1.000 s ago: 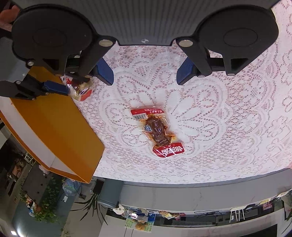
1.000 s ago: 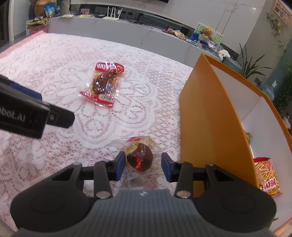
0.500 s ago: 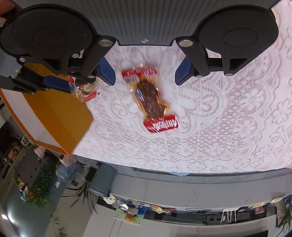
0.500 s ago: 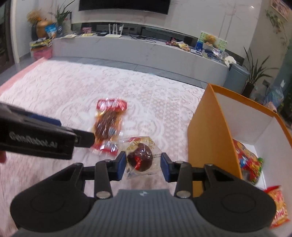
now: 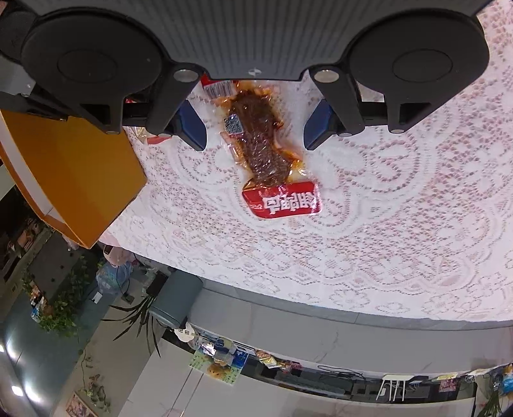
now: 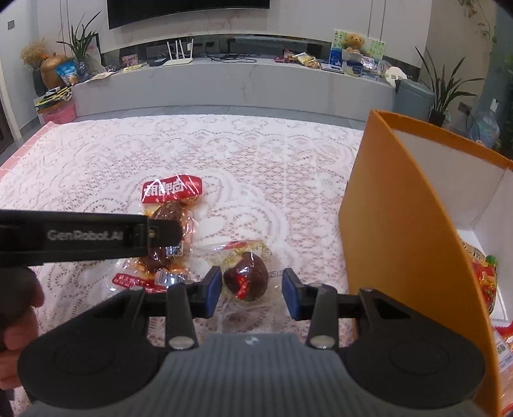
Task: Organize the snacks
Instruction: 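Grasp the clear egg pack with the right gripper while the left grasps the braised-meat pack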
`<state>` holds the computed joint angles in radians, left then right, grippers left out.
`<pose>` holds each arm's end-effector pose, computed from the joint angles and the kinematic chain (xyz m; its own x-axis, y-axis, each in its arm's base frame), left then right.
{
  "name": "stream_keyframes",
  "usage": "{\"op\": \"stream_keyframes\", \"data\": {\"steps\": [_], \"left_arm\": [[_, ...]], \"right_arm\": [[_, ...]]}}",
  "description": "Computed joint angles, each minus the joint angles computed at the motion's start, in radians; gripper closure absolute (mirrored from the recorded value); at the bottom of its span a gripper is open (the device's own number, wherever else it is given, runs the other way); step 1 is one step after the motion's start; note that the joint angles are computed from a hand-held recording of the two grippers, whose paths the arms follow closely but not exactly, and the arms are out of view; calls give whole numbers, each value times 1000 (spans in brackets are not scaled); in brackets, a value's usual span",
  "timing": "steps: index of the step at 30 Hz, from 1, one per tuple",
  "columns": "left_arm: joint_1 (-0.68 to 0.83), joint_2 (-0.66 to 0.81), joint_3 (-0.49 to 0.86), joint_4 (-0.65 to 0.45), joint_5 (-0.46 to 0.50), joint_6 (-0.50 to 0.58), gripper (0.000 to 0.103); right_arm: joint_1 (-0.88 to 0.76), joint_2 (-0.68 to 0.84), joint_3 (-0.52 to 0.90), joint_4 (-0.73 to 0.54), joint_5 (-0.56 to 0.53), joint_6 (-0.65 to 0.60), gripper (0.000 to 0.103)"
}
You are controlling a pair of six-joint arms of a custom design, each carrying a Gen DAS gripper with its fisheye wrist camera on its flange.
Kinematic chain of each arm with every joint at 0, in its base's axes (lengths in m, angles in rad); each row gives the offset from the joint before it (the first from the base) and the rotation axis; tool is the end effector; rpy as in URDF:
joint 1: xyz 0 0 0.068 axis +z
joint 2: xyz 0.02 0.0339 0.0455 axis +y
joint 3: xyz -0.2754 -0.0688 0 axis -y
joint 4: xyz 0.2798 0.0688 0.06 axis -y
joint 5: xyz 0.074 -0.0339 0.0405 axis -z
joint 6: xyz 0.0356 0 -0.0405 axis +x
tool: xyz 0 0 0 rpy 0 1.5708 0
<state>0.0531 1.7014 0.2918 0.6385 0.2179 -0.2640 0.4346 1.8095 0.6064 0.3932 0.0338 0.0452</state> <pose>0.2381 0.0049 0.0442 -0.6987 -0.2923 -0.6530 -0.0822 0.9395 -0.3326 0.2883 0.1325 0.0622 -0.6743 -0.2632 -0.6900 -0.3696 0.9292 0.0067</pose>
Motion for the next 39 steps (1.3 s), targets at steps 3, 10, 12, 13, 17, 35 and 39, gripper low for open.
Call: {"op": "stream_keyframes", "data": {"steps": [3,10,12,13,17,35,39], "left_arm": [[-39,6,6,6,-46,-7,42],[-173,24,50,-59,-245,22,43],[-205,32,59,-65,-287,31,40],[-214,34,61,-65,-299,35,40],[-222,54,54,-24,-324,30,48],[-113,-185,-9,-148,-61,-7,88],[-9,-68,7,-51,111,-84,87]], "right_arm": [[3,4,-4,12,4,-4,63],[-10,2,-7,12,-13,10,62],[-9,-1,-11,9,-11,13,62],[-10,-3,-13,9,-11,12,62],[-18,-6,-14,-1,-19,16,62],[-86,-12,-8,-34,-151,43,64],[-84,-9,-6,-31,-152,42,63]]}}
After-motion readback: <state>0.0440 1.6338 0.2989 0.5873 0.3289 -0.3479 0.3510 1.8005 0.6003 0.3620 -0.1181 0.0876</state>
